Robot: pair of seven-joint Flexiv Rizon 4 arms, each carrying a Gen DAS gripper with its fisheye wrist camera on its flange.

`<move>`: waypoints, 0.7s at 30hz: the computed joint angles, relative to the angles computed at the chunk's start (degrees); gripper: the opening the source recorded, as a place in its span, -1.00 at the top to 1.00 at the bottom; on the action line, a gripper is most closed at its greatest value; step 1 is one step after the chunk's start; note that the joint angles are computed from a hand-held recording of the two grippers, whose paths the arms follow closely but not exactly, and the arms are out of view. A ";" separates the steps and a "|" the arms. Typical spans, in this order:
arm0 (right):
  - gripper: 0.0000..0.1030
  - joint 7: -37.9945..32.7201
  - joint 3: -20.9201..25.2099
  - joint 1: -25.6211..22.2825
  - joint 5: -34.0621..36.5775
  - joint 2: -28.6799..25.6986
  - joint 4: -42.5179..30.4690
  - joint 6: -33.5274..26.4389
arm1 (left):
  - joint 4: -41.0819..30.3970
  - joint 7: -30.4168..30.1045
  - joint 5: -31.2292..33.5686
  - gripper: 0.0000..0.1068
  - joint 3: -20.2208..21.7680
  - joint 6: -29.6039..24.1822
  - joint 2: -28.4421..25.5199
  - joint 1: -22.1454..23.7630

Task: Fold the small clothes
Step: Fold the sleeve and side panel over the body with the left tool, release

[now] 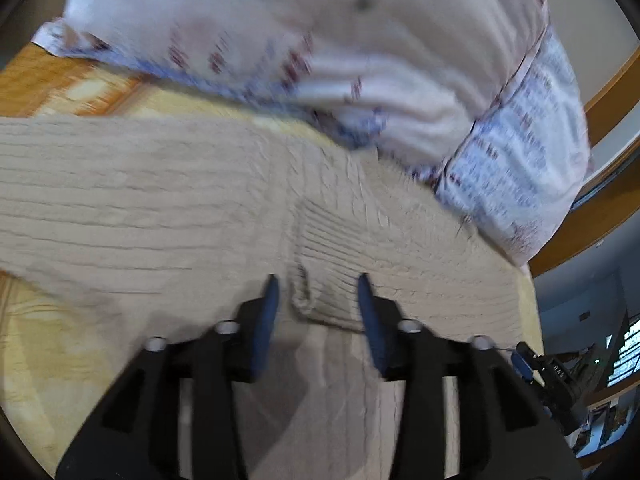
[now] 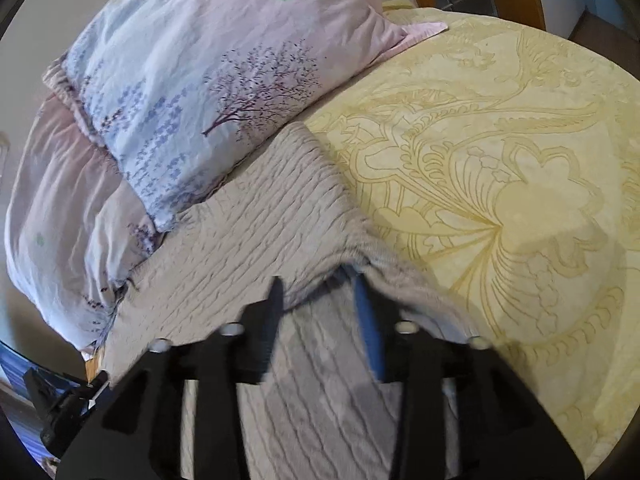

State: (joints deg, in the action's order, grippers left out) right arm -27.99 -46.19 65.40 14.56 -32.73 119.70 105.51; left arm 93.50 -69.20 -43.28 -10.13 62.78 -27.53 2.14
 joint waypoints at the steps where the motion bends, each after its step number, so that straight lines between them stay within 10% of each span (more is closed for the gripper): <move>1: 0.05 -0.44 -0.32 0.64 0.02 0.10 0.53 0.91 | 2.26 2.25 -2.23 0.07 -0.75 2.04 1.66 1.05; 5: -0.07 -2.78 -1.17 2.58 0.86 0.30 1.22 1.75 | 8.76 6.39 -9.61 -0.08 0.14 7.31 6.65 3.42; 12: -0.08 -7.21 5.07 -1.24 1.01 1.38 -0.74 3.14 | 12.38 -4.90 -10.21 -0.04 6.93 8.51 7.71 6.67; 21: -0.08 -10.81 4.95 -0.08 2.21 1.91 -1.47 2.55 | 11.25 -3.38 -27.48 0.22 3.22 11.00 5.03 11.12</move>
State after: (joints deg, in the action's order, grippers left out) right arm -38.80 -41.24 65.33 16.77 -30.82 118.23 108.06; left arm 104.75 -72.58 -70.76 -6.91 73.77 -22.50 13.26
